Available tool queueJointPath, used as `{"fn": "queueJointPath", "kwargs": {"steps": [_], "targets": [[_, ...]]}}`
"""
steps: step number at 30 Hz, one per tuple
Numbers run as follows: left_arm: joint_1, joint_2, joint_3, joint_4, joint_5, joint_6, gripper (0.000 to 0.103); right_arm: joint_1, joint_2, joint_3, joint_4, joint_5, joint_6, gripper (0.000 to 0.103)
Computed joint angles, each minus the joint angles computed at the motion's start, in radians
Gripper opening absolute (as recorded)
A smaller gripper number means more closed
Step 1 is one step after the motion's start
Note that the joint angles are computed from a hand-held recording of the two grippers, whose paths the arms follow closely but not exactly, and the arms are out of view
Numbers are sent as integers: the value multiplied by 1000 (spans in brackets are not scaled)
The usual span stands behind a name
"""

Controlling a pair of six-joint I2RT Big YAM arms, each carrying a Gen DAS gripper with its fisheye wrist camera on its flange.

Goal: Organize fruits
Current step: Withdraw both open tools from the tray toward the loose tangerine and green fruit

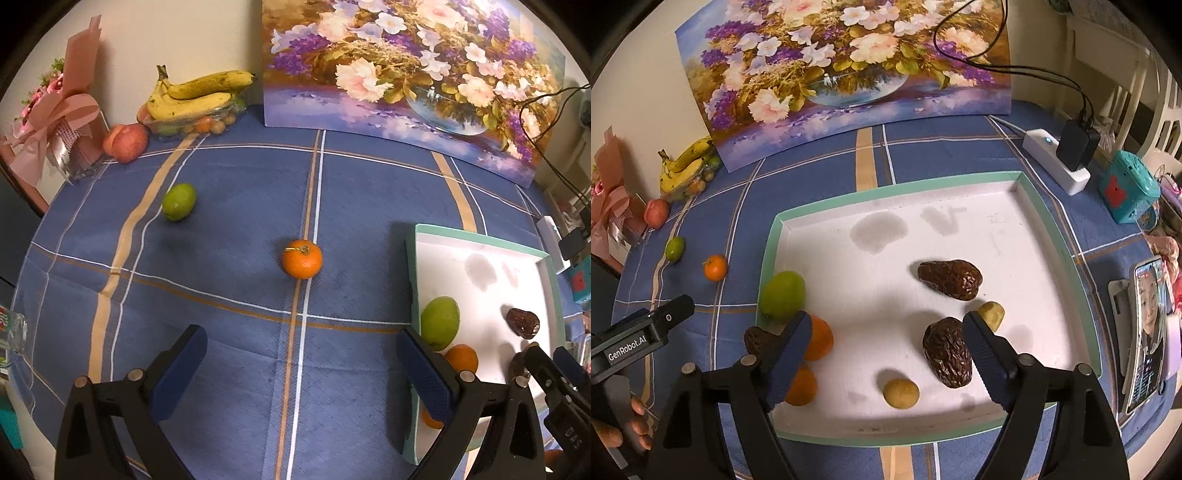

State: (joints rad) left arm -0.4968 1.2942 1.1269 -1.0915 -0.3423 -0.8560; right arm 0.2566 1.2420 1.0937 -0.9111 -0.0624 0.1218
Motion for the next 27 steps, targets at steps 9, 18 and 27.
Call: {"fn": "queueJointPath", "kwargs": {"steps": [9,18,27], "targets": [[15,-19,-14,-9,-23,7,103,13,-2,-3,21,-13,2,84],[102,-93,-69,-36,-51,-10,103,69,12,5,27,-12,21,84],[221,-194,-138,-43,-49,-9,103,153,34,16,55,-35,68,84]]}}
